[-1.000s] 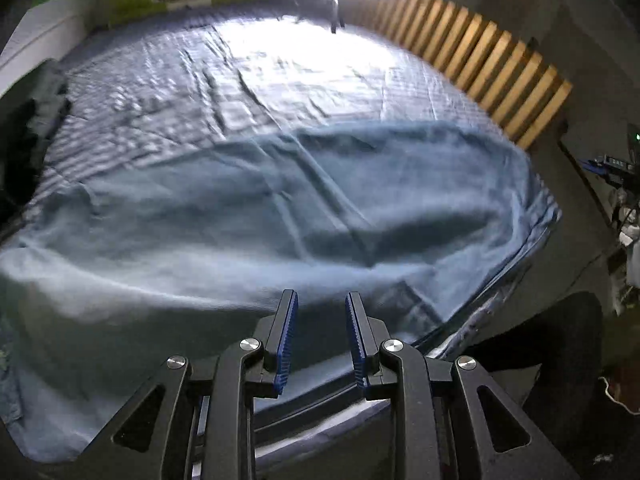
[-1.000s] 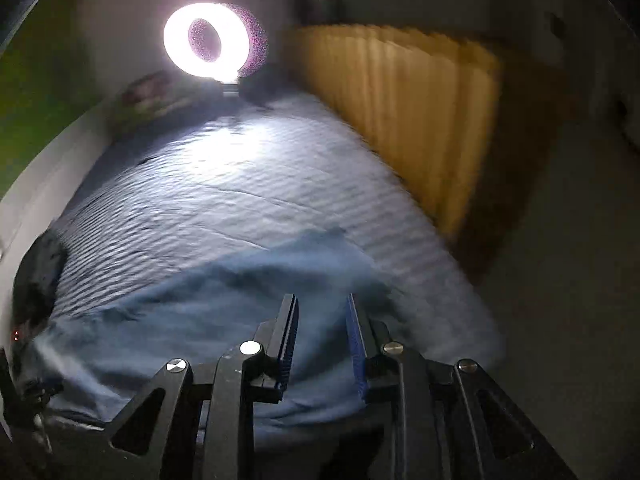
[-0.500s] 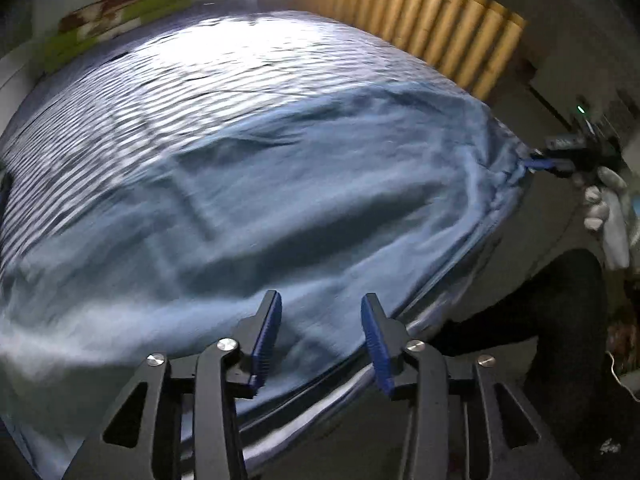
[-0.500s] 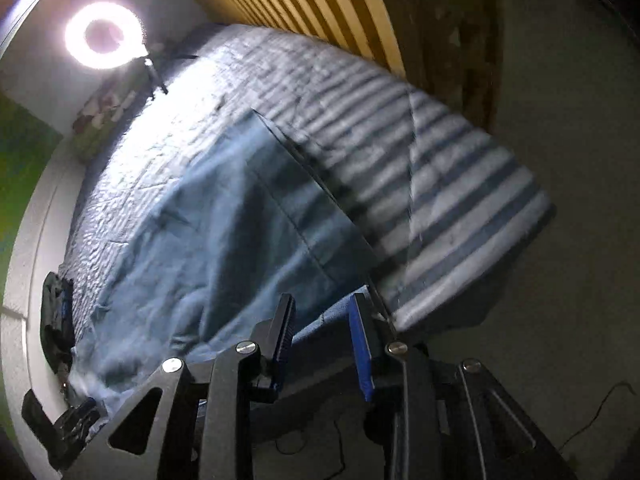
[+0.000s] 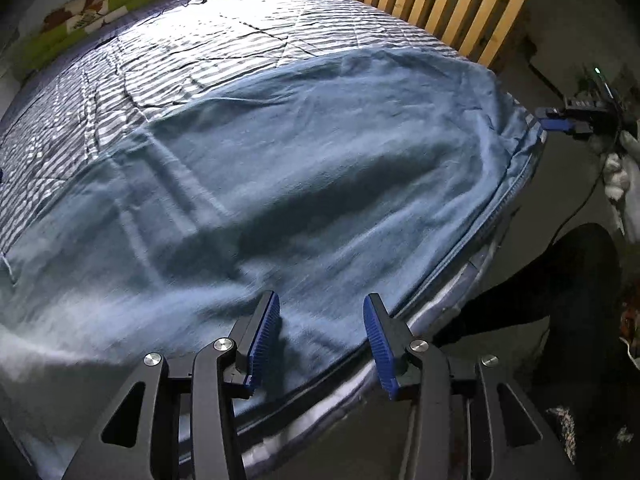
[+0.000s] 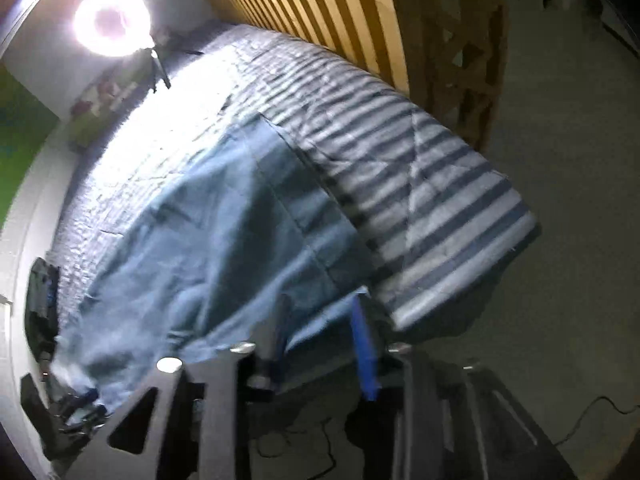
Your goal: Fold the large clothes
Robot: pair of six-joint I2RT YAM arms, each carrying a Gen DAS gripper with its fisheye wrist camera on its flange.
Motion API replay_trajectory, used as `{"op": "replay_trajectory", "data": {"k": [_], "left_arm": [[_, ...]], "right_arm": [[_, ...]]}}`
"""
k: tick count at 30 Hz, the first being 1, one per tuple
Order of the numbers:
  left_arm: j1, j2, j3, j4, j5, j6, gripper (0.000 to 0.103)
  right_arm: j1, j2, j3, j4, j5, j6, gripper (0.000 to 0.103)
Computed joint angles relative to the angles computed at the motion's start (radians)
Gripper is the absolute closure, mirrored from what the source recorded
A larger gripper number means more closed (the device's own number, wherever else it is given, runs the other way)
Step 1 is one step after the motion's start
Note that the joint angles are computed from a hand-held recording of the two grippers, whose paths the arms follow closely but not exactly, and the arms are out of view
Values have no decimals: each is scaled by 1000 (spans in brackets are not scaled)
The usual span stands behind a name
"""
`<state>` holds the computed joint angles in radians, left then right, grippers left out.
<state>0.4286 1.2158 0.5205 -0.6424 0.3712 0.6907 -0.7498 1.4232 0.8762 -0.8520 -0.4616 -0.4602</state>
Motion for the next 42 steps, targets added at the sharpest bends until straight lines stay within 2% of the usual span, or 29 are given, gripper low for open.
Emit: {"op": "replay_trajectory", "data": {"k": [4, 8, 12, 13, 14, 15, 16, 18, 23, 25, 26, 27, 29, 33, 37, 38, 39, 40, 41, 42], "left_arm": [[-13, -2, 0, 8, -30, 1, 55], [-46, 9, 3, 23, -50, -26, 55], [-69, 17, 2, 40, -65, -40, 55], [-75, 18, 0, 48, -72, -43, 55], [-81, 20, -1, 54, -75, -47, 63], [-88, 27, 3, 54, -76, -49, 80], [-91, 33, 9, 48, -73, -51, 84], [-94, 27, 12, 46, -66, -52, 85], [-121, 1, 22, 35, -61, -80, 85], [-159, -22, 18, 32, -65, -103, 83], [-180, -31, 15, 36, -72, -118, 76], [-201, -34, 15, 41, -75, -135, 57], [-249, -45, 8, 63, -76, -178, 43], [-394, -87, -5, 96, -112, -260, 42], [-537, -109, -33, 176, -205, -332, 42], [-563, -100, -37, 199, -241, -348, 52], [-576, -77, -31, 211, -260, -363, 80], [-577, -60, -24, 214, -260, -369, 93], [-578, -64, -28, 224, -270, -372, 99], [-580, -79, -38, 234, -280, -367, 100]], "right_arm": [[20, 54, 31, 44, 35, 68, 67], [48, 176, 79, 99, 69, 124, 67], [56, 242, 115, 91, 27, 113, 67], [55, 242, 120, 74, 11, 101, 71], [58, 227, 120, 62, -1, 87, 76], [60, 214, 119, 53, -11, 77, 86], [58, 209, 128, 36, -26, 69, 92], [50, 191, 151, 4, -52, 79, 97], [35, 201, 252, -81, -129, 115, 101], [54, 185, 272, -86, -129, 127, 101], [64, 170, 271, -84, -119, 128, 101], [71, 163, 275, -86, -115, 133, 101], [65, 169, 303, -115, -148, 157, 101], [44, 190, 384, -178, -215, 178, 101], [71, 165, 428, -193, -207, 200, 102], [79, 156, 431, -194, -201, 203, 102], [84, 150, 431, -197, -196, 201, 102], [87, 143, 427, -198, -190, 200, 102], [89, 138, 422, -199, -184, 194, 102], [88, 124, 408, -194, -171, 185, 102]]}}
